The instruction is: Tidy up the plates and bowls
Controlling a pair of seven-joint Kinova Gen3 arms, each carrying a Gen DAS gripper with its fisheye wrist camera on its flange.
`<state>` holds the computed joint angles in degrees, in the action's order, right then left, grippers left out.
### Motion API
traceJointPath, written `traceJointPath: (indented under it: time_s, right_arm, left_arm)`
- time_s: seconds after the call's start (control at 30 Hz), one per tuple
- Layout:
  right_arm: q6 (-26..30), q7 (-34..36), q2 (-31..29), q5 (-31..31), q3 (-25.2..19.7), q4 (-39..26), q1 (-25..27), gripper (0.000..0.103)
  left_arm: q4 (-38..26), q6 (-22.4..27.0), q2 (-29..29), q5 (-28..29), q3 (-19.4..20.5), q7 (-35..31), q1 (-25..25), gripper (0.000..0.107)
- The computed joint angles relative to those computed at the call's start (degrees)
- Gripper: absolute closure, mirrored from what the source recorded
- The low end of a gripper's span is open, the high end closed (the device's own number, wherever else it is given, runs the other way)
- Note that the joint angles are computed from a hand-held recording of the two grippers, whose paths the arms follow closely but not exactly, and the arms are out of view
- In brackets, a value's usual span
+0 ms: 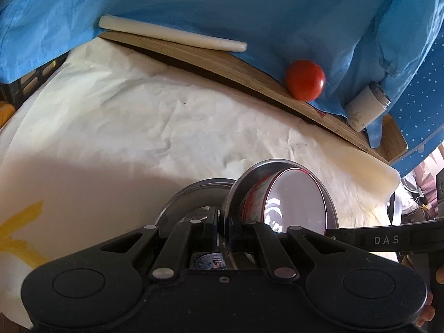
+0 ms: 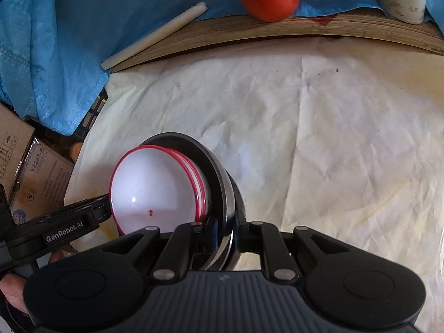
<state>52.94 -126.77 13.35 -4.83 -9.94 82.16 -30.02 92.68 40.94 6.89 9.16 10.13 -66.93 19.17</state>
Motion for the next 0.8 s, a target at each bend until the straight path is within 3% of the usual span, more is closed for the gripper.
traceJointPath:
  time_s: [0.8]
  right_arm:
    - [4.1, 1.7, 4.7, -0.4, 0.0, -5.5, -1.6, 0.089]
  left_arm:
    - [3.4, 0.1, -1.3, 3.5, -0.7, -1.3, -2.5, 0.103]
